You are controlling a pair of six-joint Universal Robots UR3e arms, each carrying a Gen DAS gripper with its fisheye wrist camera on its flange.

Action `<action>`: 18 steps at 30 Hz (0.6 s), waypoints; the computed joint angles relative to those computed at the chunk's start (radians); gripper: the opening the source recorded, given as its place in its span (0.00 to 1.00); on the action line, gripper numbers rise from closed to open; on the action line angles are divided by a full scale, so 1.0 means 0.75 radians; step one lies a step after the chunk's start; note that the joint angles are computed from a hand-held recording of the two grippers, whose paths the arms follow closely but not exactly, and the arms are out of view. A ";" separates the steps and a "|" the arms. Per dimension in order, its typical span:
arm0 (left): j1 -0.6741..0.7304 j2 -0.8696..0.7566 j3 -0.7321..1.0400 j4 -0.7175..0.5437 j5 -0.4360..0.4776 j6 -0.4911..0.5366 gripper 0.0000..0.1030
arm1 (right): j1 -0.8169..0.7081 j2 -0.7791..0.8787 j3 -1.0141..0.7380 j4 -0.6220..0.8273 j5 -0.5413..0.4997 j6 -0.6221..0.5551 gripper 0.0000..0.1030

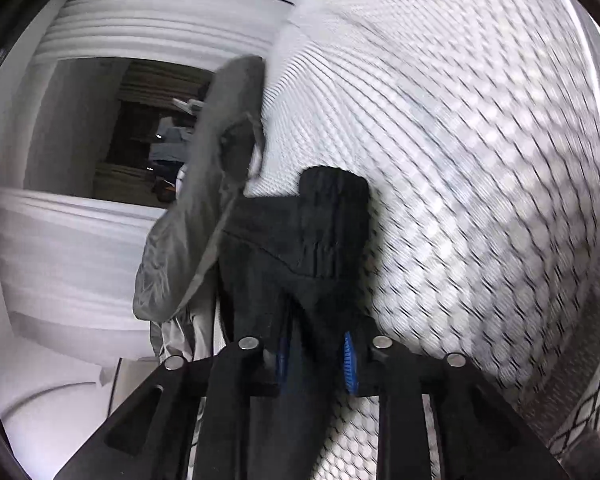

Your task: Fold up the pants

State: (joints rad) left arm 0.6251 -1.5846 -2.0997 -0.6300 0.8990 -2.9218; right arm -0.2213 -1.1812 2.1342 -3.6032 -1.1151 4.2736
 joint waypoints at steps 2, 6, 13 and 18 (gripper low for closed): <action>-0.001 0.008 -0.003 -0.006 -0.001 0.002 0.14 | -0.029 -0.084 0.032 0.003 -0.011 -0.087 0.09; 0.032 0.019 0.018 -0.093 -0.042 0.034 0.14 | 0.058 -0.123 -0.095 0.425 -0.140 -0.208 0.24; 0.096 -0.016 0.049 -0.190 -0.136 0.026 0.19 | 0.080 0.013 -0.020 0.099 0.336 -0.118 0.43; 0.058 -0.030 0.033 -0.083 -0.115 -0.066 0.22 | 0.367 0.246 -0.442 0.306 0.301 -0.157 0.43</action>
State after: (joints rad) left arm 0.6685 -1.6072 -2.0749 -0.6920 0.8128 -2.9715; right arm 0.0540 -0.9964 1.8025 -3.3737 -0.8892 4.1560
